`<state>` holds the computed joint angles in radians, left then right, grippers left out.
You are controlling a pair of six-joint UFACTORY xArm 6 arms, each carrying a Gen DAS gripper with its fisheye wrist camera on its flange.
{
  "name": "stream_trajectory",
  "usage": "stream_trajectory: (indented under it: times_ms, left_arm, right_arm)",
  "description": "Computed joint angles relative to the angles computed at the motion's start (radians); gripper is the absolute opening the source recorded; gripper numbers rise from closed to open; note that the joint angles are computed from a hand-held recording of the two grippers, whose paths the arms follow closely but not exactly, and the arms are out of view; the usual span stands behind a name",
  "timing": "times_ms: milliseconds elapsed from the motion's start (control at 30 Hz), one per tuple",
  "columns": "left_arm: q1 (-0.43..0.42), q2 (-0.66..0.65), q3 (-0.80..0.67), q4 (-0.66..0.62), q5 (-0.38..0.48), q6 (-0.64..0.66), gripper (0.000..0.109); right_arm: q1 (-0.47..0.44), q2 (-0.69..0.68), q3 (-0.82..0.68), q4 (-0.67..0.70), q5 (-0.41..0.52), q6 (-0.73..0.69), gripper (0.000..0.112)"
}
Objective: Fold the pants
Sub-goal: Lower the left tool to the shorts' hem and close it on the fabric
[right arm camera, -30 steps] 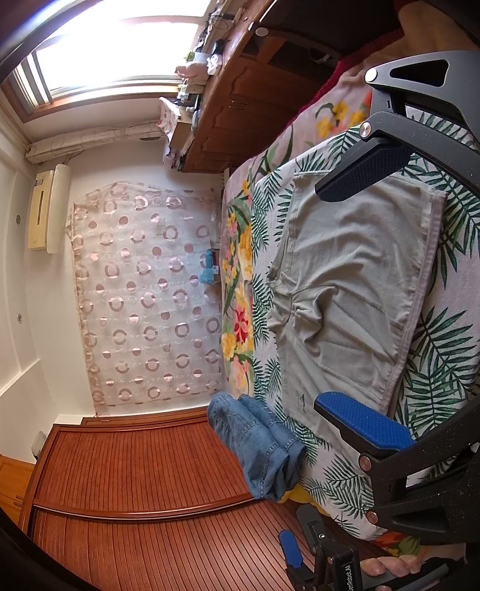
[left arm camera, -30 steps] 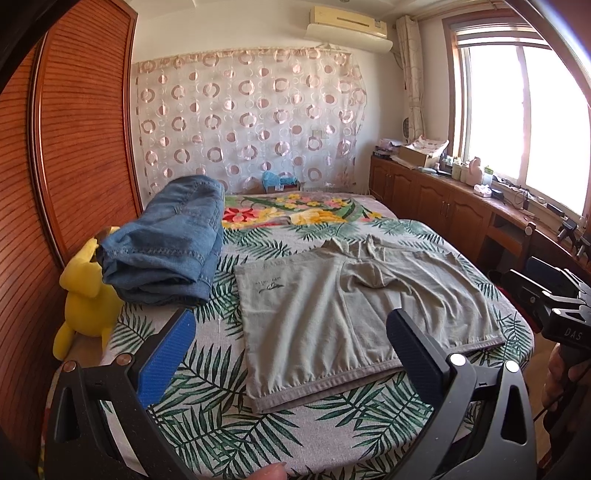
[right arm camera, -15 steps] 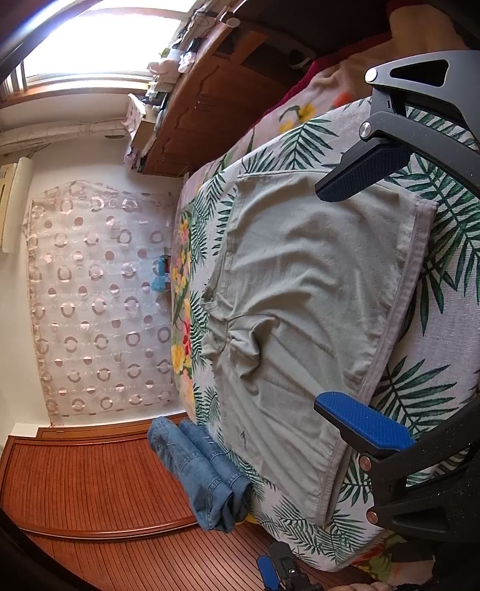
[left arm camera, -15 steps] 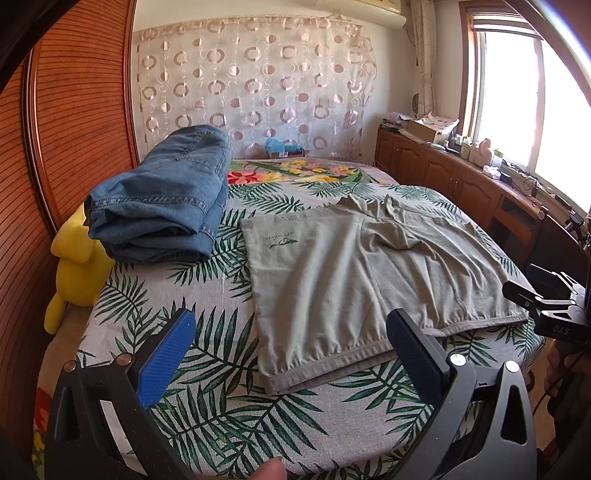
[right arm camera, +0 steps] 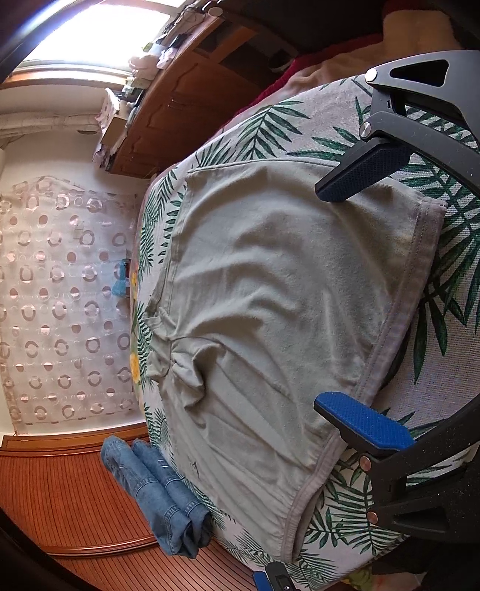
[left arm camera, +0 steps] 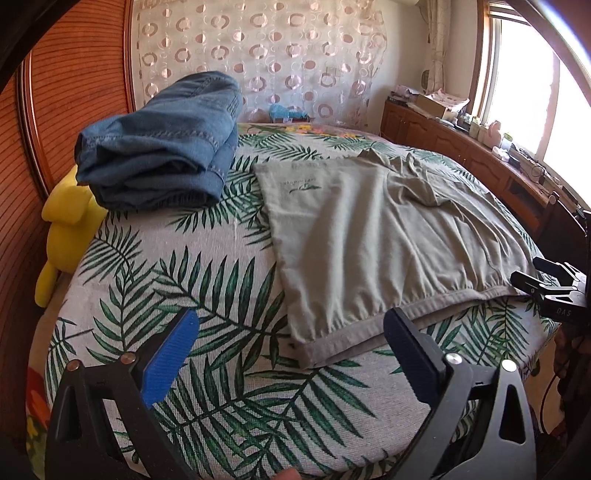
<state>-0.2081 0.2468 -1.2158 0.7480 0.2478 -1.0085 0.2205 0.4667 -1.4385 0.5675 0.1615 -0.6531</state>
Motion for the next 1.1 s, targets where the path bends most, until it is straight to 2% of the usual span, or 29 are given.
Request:
stream_trajectory:
  times_ms: [67,167,267,300,367,433,567,667,733,933,1033,1100]
  left_arm:
    - [0.008,-0.005,0.016,-0.025,-0.015,0.02,0.093]
    - [0.019,-0.016,0.05,-0.073,-0.045,0.059,0.084]
    - [0.023,-0.024,0.075,-0.143,-0.065,0.121,0.07]
    - [0.024,-0.028,0.086,-0.167,-0.076,0.142,0.068]
    - [0.029,-0.035,0.1,-0.139,-0.093,0.121,0.061]
    - [0.031,-0.043,0.117,-0.173,-0.118,0.154,0.056]
    - [0.019,-0.042,0.133,-0.291,-0.155,0.27,0.034]
    - [0.002,-0.042,0.146,-0.406,-0.179,0.384,0.025]
    - [-0.008,-0.037,0.143,-0.459,-0.185,0.432,0.024]
    - [-0.006,-0.025,0.123,-0.454,-0.176,0.42,0.024]
    - [-0.021,-0.009,0.104,-0.566,-0.172,0.535,0.011]
    - [-0.023,-0.011,0.1,-0.572,-0.175,0.546,0.007]
  right_arm:
    - [-0.008,-0.007,0.006,-0.08,0.022,0.063,0.103]
    - [-0.01,-0.021,0.025,0.002,0.029,-0.005,0.103]
    - [-0.016,-0.037,0.033,-0.038,0.044,0.028,0.103]
    - [-0.019,-0.045,0.038,-0.058,0.054,0.049,0.103]
    - [-0.027,-0.054,0.04,-0.091,0.075,0.08,0.103]
    - [-0.031,-0.062,0.046,-0.129,0.084,0.125,0.103]
    - [-0.033,-0.08,0.064,-0.087,0.086,0.083,0.103]
    - [-0.037,-0.085,0.07,-0.046,0.088,0.034,0.103]
    - [-0.033,-0.063,0.049,-0.036,0.077,0.024,0.103]
    - [-0.026,-0.028,0.011,-0.017,0.076,0.002,0.103]
    - [-0.031,-0.03,0.004,0.022,0.094,-0.053,0.102]
    - [-0.032,-0.037,0.008,0.053,0.101,-0.094,0.096]
